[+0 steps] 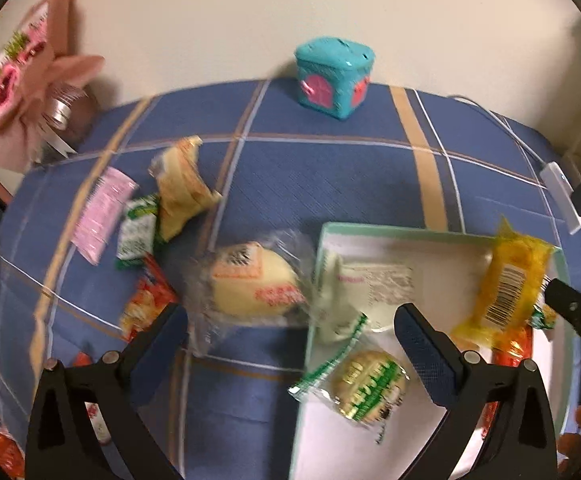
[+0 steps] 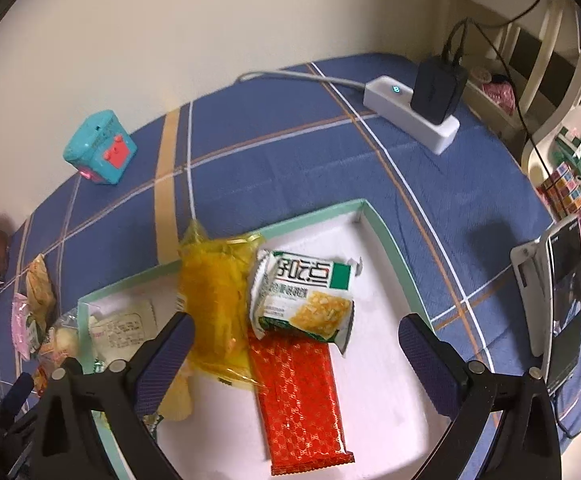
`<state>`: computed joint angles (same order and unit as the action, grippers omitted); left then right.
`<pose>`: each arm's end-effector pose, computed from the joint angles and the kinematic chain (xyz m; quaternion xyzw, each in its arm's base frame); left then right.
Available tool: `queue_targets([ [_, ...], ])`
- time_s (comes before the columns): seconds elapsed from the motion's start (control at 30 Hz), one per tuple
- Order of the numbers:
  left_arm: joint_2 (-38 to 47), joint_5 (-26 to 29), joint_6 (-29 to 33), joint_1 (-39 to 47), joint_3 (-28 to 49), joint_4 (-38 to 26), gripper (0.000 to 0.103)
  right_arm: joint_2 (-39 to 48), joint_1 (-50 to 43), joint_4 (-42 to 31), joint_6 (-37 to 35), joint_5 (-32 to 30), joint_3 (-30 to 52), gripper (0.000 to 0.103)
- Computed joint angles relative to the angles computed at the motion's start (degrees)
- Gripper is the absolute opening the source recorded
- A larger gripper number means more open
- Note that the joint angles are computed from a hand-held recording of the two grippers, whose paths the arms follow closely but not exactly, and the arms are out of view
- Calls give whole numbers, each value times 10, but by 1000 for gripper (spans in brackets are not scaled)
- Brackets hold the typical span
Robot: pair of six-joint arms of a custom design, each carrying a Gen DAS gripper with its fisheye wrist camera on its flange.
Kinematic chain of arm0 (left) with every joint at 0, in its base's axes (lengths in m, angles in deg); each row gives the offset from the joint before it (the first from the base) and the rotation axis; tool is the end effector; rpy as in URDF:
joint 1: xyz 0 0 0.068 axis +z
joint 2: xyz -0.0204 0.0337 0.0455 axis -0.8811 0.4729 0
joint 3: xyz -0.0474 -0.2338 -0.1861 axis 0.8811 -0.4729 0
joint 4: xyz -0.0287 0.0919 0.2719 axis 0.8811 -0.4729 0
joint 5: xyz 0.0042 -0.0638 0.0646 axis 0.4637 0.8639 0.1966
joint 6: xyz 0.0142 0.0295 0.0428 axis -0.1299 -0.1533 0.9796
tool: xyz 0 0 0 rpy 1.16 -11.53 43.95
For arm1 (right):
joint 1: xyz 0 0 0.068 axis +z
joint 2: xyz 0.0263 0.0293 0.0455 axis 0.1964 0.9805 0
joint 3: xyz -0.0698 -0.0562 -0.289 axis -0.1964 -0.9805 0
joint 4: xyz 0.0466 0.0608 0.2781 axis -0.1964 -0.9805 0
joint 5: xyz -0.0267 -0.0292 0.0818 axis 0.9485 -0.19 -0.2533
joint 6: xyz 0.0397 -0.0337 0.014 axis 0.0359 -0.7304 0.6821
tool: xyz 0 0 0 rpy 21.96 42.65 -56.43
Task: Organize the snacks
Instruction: 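Withdraw both tools from the tray back toward the snack pile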
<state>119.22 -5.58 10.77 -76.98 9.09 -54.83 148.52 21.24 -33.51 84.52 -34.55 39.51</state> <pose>0.2423 -0.0608 0.1490 0.0562 0.9698 0.0233 0.2363 0.2102 0.0300 0.1670 0.2454 0.9449 -0.0050 0.2167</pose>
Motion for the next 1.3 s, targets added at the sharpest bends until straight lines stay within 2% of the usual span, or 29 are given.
queue_targets([
  [0.17, -20, -15, 14, 12, -3, -7, 103, -1, 35, -14, 11, 17, 19, 103],
  [0.4, -12, 8, 34, 60, 8, -44, 103, 13, 102, -25, 52, 15, 35, 103],
  [0.73, -57, 32, 99, 196, 0, -72, 103, -1, 199, -31, 104, 37, 49, 103],
  [0.97, -86, 75, 145, 285, 1, -98, 103, 11, 274, -21, 165, 49, 56, 103],
  [1.07, -83, 98, 159, 321, 3, -106, 103, 46, 313, -23, 195, 46, 71, 103],
  [1.3, -45, 133, 195, 422, 13, -121, 103, 143, 393, -27, 214, 35, 122, 103],
])
